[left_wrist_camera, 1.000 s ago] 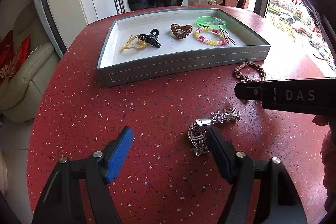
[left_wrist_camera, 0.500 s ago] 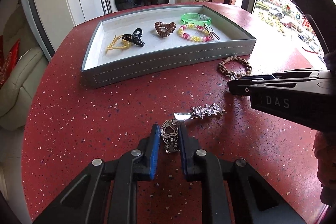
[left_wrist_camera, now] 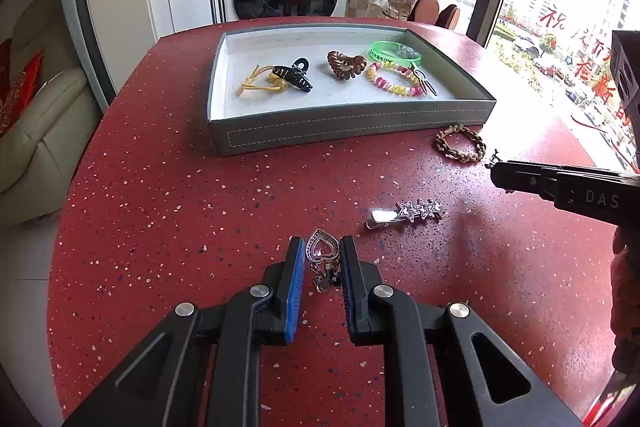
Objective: Organize jewelry
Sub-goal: 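Grasp the red-heart silver pendant with the right tool while the left grasps the silver charm, then carry both pendants into the grey tray and open both tools to release them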
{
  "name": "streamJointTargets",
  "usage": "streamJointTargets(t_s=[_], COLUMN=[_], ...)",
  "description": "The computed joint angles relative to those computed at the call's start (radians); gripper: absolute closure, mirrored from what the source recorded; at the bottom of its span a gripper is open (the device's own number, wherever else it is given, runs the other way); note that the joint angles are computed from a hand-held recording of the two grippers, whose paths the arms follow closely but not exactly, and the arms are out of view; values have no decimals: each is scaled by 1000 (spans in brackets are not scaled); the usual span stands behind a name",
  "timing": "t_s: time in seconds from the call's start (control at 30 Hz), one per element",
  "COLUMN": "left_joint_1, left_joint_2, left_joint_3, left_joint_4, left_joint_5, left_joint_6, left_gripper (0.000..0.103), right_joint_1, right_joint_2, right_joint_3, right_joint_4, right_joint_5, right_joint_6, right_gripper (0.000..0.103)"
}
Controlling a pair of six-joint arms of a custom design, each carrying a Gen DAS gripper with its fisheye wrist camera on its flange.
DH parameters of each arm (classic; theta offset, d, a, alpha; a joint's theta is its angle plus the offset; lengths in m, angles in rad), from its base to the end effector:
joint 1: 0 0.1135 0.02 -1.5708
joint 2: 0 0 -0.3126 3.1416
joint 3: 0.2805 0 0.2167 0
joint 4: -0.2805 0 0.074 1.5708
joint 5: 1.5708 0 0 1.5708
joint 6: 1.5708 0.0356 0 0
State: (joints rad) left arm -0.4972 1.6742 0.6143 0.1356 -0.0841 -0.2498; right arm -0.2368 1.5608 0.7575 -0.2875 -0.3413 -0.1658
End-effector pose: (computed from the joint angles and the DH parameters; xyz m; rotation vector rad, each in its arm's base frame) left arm 0.2408 -0.1273 0.1847 0.2738 2.4875 -0.2078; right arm 0.2500 -0.0481 0.2225 -0.0172 2.5918 0.3105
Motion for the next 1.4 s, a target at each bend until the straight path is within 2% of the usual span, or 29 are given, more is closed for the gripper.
streamJointTargets(t_s=[0.43,0.7,1.1,1.4], left_joint_1=[50,102,173,201], left_joint_2=[-62,-38,153,333], left_joint_3=[52,144,439,630], left_joint_4=[-55,-83,-184,-288], left_joint_5=[47,73,101,134], left_joint_6=[17,49,115,155], left_gripper=[67,67,67,67], right_joint_1=[-44,1,106,143], right_joint_2=[-36,3,216,377], right_joint_3=[44,162,416,528], right_joint_4=[-56,-95,-132,-119], right_joint_5=[-50,-42,3,46], right_joint_6=[-6,30,80,108], right_gripper=[84,84,84,84])
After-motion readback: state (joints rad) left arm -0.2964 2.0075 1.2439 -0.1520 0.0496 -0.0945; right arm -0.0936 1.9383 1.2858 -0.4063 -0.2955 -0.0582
